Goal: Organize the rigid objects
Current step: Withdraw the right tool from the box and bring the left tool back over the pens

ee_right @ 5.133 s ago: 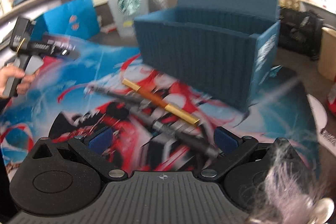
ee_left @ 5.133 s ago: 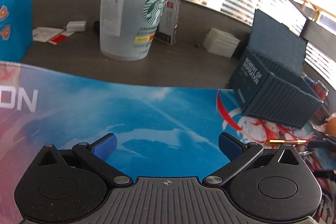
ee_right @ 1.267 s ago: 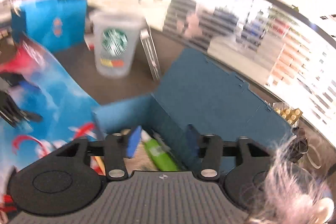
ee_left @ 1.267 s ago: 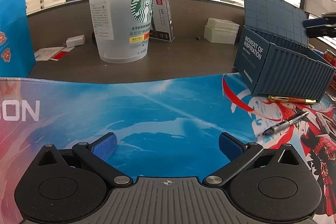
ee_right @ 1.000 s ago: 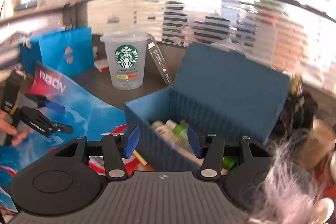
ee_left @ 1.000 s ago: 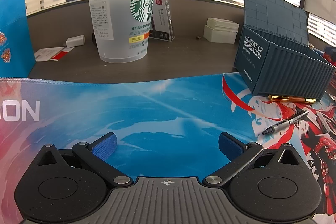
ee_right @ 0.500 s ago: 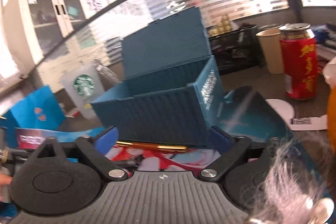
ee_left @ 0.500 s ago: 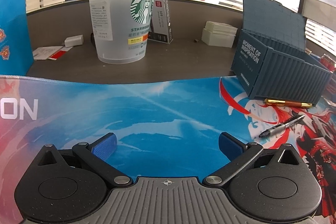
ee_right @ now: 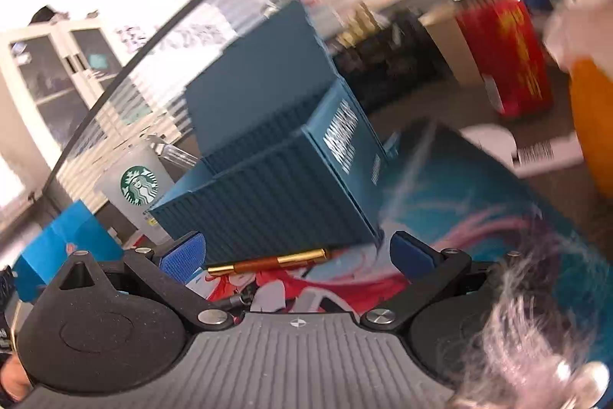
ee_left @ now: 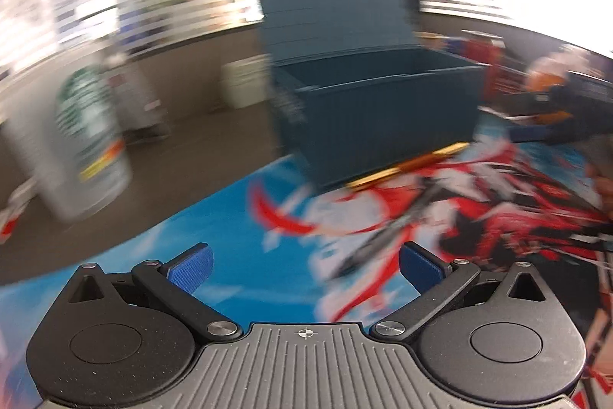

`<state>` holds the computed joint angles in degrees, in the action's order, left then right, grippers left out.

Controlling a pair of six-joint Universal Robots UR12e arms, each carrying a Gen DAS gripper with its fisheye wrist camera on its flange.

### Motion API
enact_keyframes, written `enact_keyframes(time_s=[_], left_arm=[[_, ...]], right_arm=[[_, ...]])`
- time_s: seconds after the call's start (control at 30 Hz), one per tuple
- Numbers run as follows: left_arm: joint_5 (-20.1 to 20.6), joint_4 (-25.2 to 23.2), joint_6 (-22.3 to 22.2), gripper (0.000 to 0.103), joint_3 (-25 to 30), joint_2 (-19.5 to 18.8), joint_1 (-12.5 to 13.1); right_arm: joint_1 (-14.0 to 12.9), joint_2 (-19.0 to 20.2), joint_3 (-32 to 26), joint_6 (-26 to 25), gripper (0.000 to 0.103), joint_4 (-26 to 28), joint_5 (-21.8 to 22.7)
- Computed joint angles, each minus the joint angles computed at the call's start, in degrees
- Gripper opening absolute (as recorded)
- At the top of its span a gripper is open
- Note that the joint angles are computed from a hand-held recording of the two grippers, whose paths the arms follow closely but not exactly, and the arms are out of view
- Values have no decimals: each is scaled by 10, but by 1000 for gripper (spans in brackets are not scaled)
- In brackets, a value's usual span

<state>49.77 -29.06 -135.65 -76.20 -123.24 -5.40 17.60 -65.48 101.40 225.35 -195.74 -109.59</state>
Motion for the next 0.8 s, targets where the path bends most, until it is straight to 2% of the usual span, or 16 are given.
enact_keyframes(time_s=[0.13, 0.2, 0.37, 0.47, 0.63, 0.8], left_arm=[[-53, -79, 108, 103, 25, -9, -6], [-66, -126, 147, 103, 40, -13, -9], [-65, -199, 161, 102, 74, -26, -14], [-61, -194, 161, 102, 78, -30, -16], [-51, -215, 186, 99, 84, -32, -20], [-52, -252, 198, 86, 93, -37, -22]], right_arm=[[-2, 1, 5, 9, 103, -18, 11], [-2, 0, 7, 15, 103, -21, 8], [-2, 2, 11, 19, 103, -42, 9], [-2, 2, 12, 20, 103, -49, 10], [-3, 3, 15, 21, 103, -62, 10], [-2, 4, 16, 21, 103, -71, 10]])
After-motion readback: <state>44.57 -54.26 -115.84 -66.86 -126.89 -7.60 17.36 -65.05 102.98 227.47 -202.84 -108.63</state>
